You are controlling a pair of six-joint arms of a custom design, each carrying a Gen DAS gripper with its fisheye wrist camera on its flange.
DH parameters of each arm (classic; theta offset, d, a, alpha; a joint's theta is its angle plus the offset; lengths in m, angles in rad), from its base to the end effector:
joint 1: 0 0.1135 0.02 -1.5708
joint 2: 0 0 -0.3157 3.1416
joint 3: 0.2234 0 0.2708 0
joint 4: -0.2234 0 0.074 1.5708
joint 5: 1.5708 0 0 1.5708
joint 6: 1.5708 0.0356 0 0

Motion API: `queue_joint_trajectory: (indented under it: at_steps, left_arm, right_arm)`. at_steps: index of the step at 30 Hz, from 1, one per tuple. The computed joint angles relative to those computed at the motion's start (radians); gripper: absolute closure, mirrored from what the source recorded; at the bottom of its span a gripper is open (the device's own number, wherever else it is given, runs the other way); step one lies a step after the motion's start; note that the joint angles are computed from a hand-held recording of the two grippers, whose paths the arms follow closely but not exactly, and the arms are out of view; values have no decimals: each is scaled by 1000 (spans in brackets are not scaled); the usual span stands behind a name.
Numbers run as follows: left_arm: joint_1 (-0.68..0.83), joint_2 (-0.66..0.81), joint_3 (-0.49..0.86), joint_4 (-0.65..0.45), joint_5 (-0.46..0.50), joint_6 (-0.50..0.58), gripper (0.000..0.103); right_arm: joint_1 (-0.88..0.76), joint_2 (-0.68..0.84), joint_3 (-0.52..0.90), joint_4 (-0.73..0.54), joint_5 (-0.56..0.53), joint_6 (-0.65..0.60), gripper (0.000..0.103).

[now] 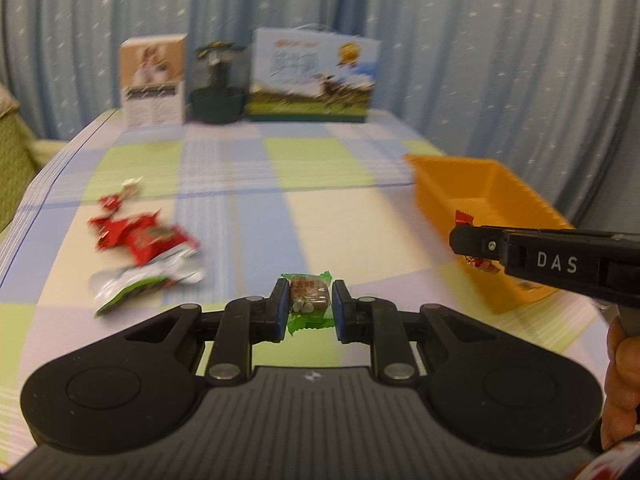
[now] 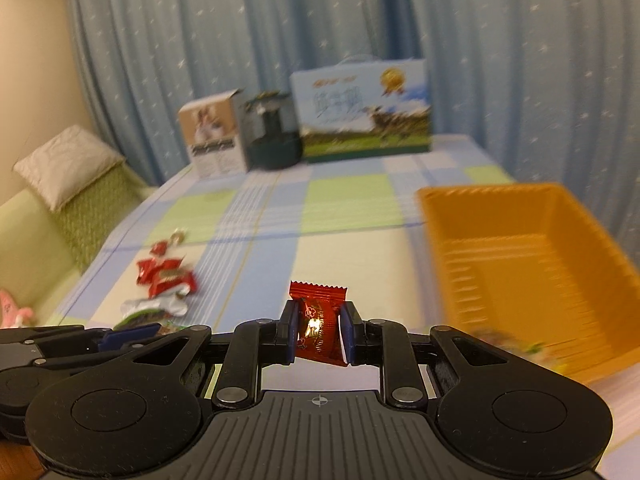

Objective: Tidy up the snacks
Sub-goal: 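Carry both candies over the orange tray and open both tools to release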

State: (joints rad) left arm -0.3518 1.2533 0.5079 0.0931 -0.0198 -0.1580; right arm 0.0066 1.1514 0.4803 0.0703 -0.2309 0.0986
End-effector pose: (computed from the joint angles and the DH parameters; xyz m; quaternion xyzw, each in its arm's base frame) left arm 0.2286 -0.0832 0.2119 0.0824 0.8926 -0.1032 0.4312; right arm 0.2251 0.0096 0.2232 -0.0132 0.8803 0.1261 0.4571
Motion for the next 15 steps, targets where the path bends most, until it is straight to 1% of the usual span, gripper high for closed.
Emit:
queue_joint_trajectory:
  at_steps: [3, 5, 11, 15]
  left_arm:
    - [-97, 6, 53, -21, -43, -31, 83]
    - [-150, 25, 89, -26, -64, -48, 83]
    - [-296, 124, 209, -23, -119, -84, 83]
    - [-359, 193, 277, -17, -134, -97, 83]
  right_arm:
    - [-130, -59, 30, -83, -60, -55, 81]
    - [-226, -70, 55, -119, -111, -95, 81]
    - [-480, -33, 114, -168, -242, -217, 81]
    - [-597, 12, 141, -175, -294, -278, 80]
